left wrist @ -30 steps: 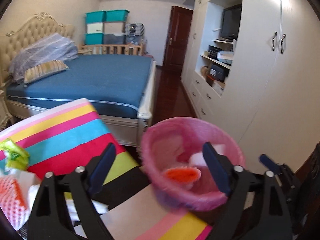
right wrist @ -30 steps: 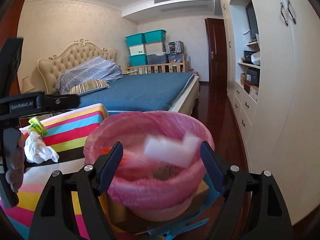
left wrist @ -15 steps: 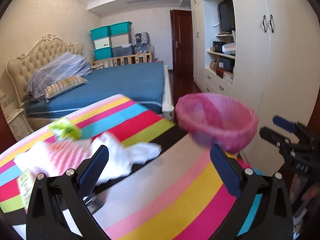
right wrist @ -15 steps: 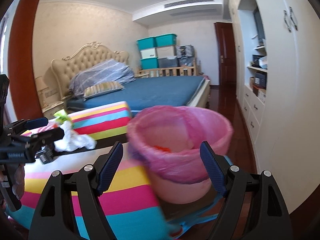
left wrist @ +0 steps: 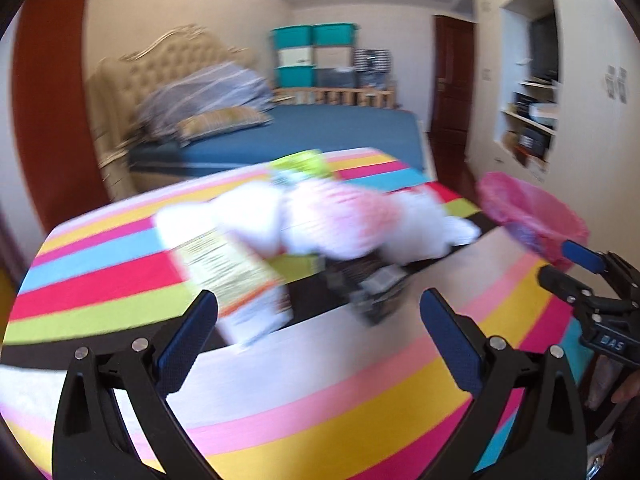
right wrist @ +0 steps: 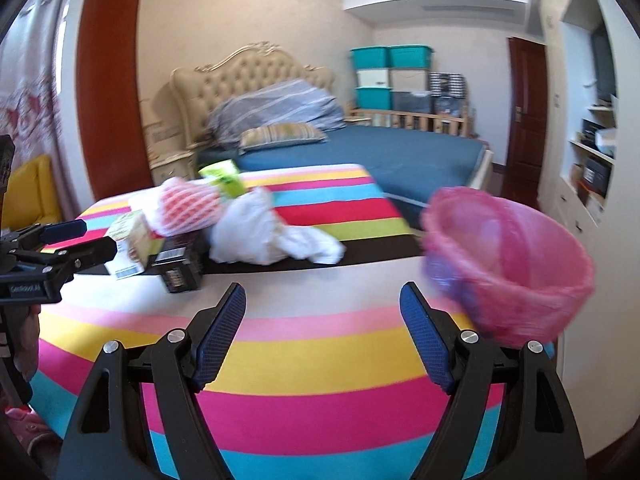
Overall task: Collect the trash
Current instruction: 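Move both open tools back over the striped sheet, then grasp the tan medicine box with the left tool while the right tool grasps a pink foam net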
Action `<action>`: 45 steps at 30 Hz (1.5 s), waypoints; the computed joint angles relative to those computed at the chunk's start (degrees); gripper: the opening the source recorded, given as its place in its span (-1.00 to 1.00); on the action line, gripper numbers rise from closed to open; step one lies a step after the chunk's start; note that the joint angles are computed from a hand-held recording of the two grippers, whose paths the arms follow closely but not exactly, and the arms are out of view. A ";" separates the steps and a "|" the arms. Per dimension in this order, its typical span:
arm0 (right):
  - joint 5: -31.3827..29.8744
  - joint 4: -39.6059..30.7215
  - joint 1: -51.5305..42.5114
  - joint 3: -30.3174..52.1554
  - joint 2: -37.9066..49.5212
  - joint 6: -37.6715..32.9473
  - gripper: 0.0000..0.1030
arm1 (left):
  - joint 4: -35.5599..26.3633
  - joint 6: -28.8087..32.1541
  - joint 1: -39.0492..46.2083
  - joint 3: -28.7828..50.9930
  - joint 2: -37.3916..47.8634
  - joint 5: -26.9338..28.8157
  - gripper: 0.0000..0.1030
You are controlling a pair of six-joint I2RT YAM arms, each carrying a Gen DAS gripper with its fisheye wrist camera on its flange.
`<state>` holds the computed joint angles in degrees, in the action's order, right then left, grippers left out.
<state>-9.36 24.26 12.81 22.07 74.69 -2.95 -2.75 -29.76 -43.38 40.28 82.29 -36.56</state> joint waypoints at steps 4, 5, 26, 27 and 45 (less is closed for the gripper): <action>2.50 -1.54 4.96 2.83 1.99 0.11 0.47 | -2.40 -1.27 6.43 -3.01 -3.39 3.10 0.91; 2.87 -1.55 5.68 3.01 2.16 0.10 0.47 | -2.84 -1.18 7.97 -2.93 -3.33 4.25 0.91; 7.68 -5.39 16.92 15.84 11.91 -1.39 0.47 | -3.43 3.36 20.96 0.73 1.31 14.02 0.01; 8.06 -5.68 17.85 17.73 13.31 -1.14 0.47 | -3.10 3.64 20.55 -0.43 -0.29 13.59 -0.06; 15.47 -3.12 23.52 19.24 16.15 -1.81 -0.59 | 1.47 3.31 13.33 -12.88 -17.32 9.47 -0.06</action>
<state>6.10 21.14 36.34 41.30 90.84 -4.76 -1.28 -26.45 -30.05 27.39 64.97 -27.10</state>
